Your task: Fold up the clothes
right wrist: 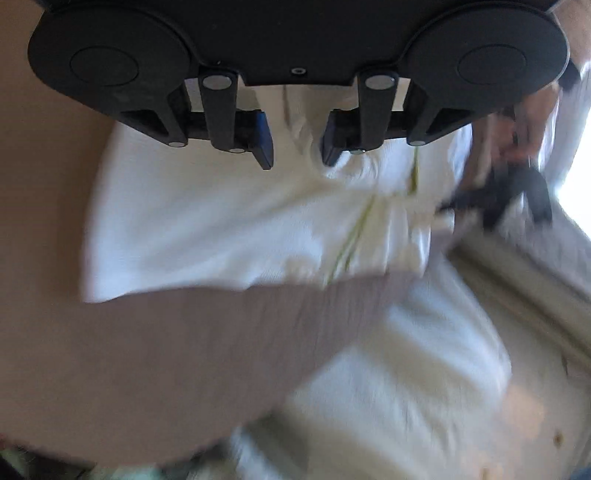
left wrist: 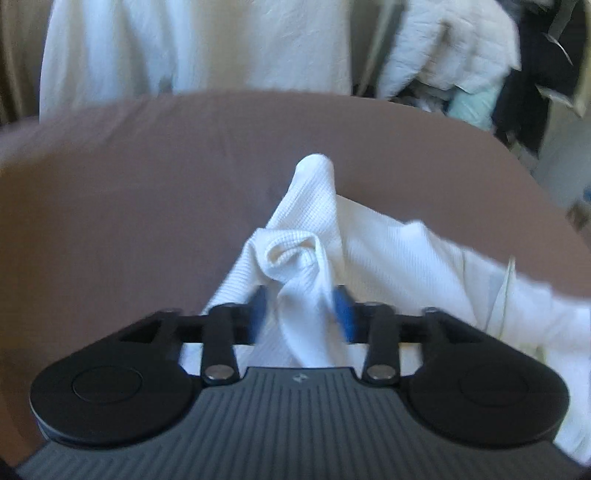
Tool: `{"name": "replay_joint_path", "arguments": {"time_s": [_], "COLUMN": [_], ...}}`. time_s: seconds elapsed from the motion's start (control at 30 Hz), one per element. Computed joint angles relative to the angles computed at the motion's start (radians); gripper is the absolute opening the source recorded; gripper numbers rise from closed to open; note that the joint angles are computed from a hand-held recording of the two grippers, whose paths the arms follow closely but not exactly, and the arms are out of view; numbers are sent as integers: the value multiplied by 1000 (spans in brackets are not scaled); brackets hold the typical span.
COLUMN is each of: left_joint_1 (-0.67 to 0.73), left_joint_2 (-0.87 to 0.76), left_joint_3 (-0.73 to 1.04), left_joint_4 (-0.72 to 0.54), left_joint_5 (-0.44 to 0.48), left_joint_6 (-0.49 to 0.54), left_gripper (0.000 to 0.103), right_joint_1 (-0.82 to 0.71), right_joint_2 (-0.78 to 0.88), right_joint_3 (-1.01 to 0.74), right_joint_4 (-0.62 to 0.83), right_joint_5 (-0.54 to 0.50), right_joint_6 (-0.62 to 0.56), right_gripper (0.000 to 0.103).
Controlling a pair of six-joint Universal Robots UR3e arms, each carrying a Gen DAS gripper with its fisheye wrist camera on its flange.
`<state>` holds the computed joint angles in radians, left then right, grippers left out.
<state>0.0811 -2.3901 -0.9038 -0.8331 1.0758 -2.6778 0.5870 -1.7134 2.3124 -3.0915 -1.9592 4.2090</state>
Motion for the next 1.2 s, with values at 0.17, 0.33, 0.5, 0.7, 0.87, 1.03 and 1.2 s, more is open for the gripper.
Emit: {"name": "replay_joint_path", "arguments": {"time_s": [0.17, 0.33, 0.5, 0.7, 0.87, 1.03, 1.2], "left_joint_1": [38, 101, 66, -52, -67, -158, -55], "left_joint_2": [123, 129, 59, -191, -216, -332, -92], "left_joint_3": [-154, -133, -56, 299, 306, 473, -26], "left_joint_4": [-14, -173, -230, -288, 2, 9, 263], "left_joint_5": [-33, -201, -232, -92, -186, 22, -128], "left_joint_6": [59, -42, -98, -226, -420, -438, -434], "left_gripper": [68, 77, 83, 6, 4, 40, 41], "right_joint_1": [319, 288, 305, 258, 259, 151, 177], "right_joint_2": [84, 197, 406, 435, 276, 240, 271], "right_joint_3": [-114, -177, -431, -436, -332, -321, -529], "right_joint_4": [137, 24, 291, 244, 212, 443, 1004], "right_joint_5": [-315, -177, -351, -400, -481, -417, -505], "right_joint_6": [56, -72, -41, -90, -125, 2, 289], "right_gripper": [66, 70, 70, 14, 12, 21, 41]}}
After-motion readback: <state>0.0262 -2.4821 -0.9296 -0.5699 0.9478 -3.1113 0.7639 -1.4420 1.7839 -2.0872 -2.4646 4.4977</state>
